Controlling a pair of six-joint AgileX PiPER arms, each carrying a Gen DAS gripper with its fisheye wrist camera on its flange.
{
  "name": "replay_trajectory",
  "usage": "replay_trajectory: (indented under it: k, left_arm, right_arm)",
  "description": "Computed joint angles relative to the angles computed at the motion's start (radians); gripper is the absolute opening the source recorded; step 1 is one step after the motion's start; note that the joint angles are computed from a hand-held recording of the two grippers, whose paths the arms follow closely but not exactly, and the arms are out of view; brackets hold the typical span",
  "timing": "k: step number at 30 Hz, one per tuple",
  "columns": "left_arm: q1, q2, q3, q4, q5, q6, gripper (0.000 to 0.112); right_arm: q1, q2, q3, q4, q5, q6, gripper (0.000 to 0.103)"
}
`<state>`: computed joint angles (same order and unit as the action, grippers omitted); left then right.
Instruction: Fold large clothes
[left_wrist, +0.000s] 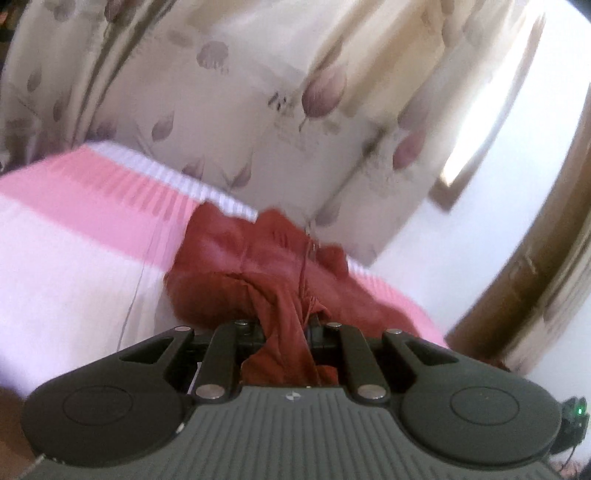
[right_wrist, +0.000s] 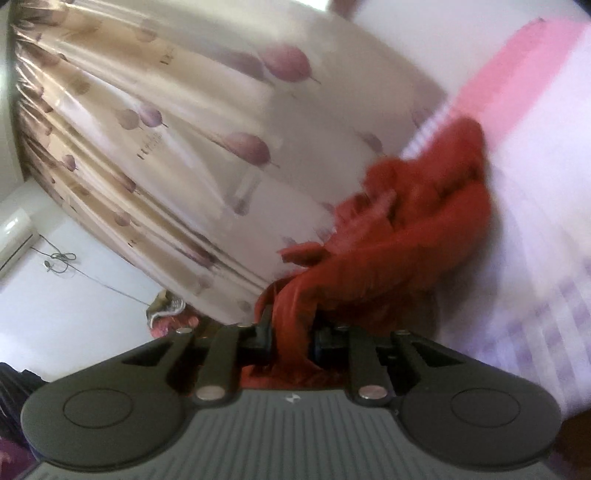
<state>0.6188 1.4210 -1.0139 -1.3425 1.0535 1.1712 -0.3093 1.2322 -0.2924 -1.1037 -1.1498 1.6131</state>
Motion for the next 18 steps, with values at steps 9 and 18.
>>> replay_trajectory:
  k: [9, 18]
  left_arm:
    - [-0.28, 0.202, -0.28, -0.024, -0.329, -0.112, 0.017]
    - [-0.468, 0.495, -0.597, 0.197, -0.527, -0.368, 0.029]
  right_arm:
    - [0.089, 0.206, -0.377, 0.077, 0.202, 0.096, 0.016]
    - [0.168, 0.508, -0.749, 0.064, 0.458, 0.315, 0.016]
